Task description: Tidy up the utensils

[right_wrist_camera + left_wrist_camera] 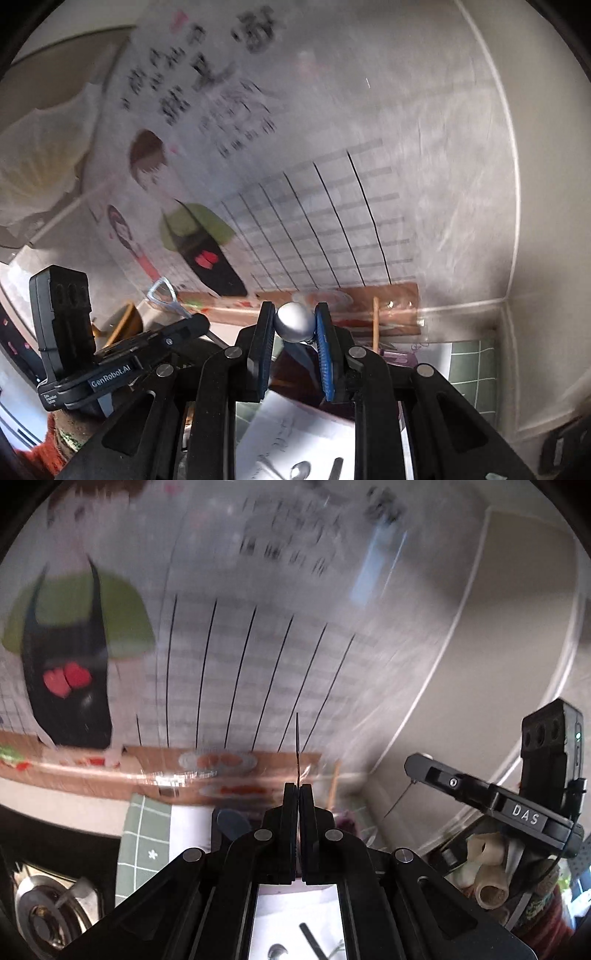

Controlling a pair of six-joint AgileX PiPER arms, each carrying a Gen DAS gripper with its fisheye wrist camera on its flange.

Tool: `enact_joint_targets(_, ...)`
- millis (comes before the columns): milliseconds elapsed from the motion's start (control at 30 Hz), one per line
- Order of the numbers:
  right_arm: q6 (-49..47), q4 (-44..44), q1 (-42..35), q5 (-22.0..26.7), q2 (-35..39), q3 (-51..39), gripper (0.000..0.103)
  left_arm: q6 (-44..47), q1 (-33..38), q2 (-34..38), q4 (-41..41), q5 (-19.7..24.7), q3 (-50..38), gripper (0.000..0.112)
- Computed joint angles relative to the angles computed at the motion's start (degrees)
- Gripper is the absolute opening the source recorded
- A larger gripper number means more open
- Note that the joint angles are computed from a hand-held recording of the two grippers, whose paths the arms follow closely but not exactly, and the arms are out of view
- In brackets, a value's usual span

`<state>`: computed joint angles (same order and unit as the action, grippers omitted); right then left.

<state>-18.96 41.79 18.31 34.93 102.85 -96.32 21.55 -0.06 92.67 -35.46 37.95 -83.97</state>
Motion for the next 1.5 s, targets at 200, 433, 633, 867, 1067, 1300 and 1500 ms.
enact_joint_targets(200,2.1,-1.5,-0.7,1.1,7.6,-3.5,0.022,-0.2,-0.5,8.1,-0.3,1.1,-2.7,0.007)
enact_joint_targets(433,6.5,-7.6,-1.2,1.9,7.2,-2.3,0.023,0.6,0.7,8.0,-1.6,0.2,-0.7,0.039)
enact_joint_targets(633,12.7,-20.5,1.6,-2.6,-3.9,10.4,0.027,1.0,1.1,-4.4,1.1,-4.3,11.8,0.053)
enact_joint_targets(867,26.7,-37.8,7.2,-2.9,-13.6,26.7,0.033,-2.4,2.3,-17.4,4.5,-4.7,28.8,0.059)
enact_joint_targets(1067,39.5,-50.4,15.1,-1.0,-12.8,33.3,0.033,-5.3,1.7,-26.0,8.7,-6.0,43.2,0.059)
enact_joint_targets(1300,33.1,-41.2,19.0,-4.2,-9.3,36.6,0.033,-7.3,4.7,-36.2,11.6,-4.1,54.2,0.059)
enact_joint_targets(1500,38.0,-42.2,18.9,-7.6,-4.3,34.8,0.025,1.8,15.7,-43.7,6.5,2.5,59.8,0.059)
